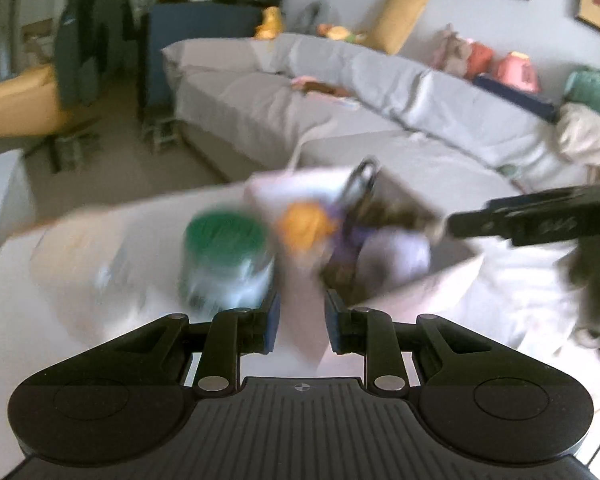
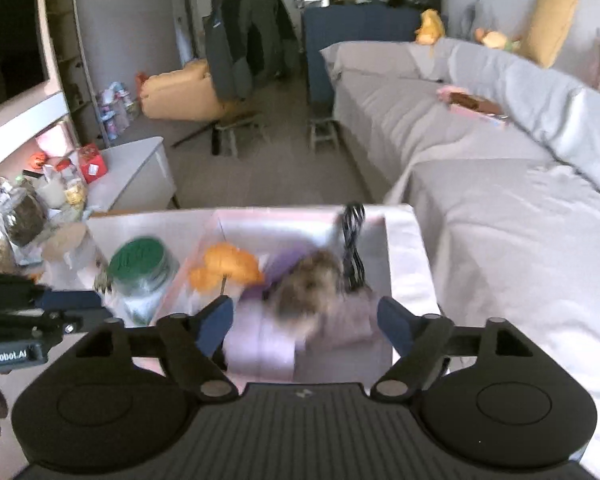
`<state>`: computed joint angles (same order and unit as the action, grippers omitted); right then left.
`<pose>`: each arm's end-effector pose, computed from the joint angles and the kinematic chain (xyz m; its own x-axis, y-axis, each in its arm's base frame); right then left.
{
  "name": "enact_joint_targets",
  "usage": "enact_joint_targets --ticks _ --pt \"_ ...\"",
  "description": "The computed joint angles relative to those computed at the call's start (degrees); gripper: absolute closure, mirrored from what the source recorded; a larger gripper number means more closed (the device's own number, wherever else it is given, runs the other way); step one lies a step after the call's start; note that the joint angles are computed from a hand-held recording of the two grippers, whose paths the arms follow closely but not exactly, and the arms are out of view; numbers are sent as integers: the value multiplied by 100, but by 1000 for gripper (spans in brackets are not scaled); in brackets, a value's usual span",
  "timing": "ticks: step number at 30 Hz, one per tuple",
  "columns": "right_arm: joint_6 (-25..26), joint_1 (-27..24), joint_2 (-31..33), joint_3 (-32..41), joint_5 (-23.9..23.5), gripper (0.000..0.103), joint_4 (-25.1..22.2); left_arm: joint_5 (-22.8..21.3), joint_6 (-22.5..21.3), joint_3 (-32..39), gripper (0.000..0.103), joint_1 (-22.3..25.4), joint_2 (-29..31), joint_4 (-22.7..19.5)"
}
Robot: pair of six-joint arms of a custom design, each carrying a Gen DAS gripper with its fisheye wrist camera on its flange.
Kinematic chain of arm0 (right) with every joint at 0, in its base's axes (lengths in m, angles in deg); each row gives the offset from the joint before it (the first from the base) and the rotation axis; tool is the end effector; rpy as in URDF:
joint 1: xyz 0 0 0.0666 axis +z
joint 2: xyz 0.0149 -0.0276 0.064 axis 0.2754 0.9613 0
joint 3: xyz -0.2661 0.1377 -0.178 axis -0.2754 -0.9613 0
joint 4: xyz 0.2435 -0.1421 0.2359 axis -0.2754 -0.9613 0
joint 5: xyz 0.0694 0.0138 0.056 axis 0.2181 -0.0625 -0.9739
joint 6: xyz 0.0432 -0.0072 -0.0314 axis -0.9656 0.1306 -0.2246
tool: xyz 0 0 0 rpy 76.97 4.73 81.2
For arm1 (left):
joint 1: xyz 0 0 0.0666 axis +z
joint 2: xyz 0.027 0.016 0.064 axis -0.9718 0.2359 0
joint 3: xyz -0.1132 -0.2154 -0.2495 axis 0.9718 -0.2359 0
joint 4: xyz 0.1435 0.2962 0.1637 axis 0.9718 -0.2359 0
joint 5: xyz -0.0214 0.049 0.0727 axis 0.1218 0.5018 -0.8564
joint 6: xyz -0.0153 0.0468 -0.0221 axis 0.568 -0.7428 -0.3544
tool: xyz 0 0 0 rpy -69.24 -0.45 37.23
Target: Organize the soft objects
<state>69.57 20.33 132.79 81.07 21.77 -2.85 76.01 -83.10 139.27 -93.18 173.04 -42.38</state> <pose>0.5257 0.0309 0.3267 -0.5987 0.2467 -0.7620 0.2965 0.9521 0.0752 0.6250 -0.2077 0.2896 -0.4866 0.4027 -0.7753 0.7504 0.6470 -0.1350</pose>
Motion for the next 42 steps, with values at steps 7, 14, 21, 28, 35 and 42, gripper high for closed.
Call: enact_joint_targets --ticks 7,14,21,28,35,42 --pt "-508 714 27 -868 280 21 145 -672 406 -2133 76 131 -803 1420" --pt "-767 1152 411 -1105 1169 0 570 -962 632 -2677 68 -120 -848 2257" --pt "-897 946 363 -1304 1046 0 878 -1528 905 -3025 62 -345 -976 2790" --pt "-846 1007 378 -1584 1343 0 1564 -1477 967 -2905 59 -452 -903 2741" --pt "-877 1010 353 -1622 1363 0 1590 -1555 898 -2920 59 -473 -923 2733" --pt "-892 1036 290 -1711 1418 0 1628 -1538 898 -2921 59 -464 -926 2729"
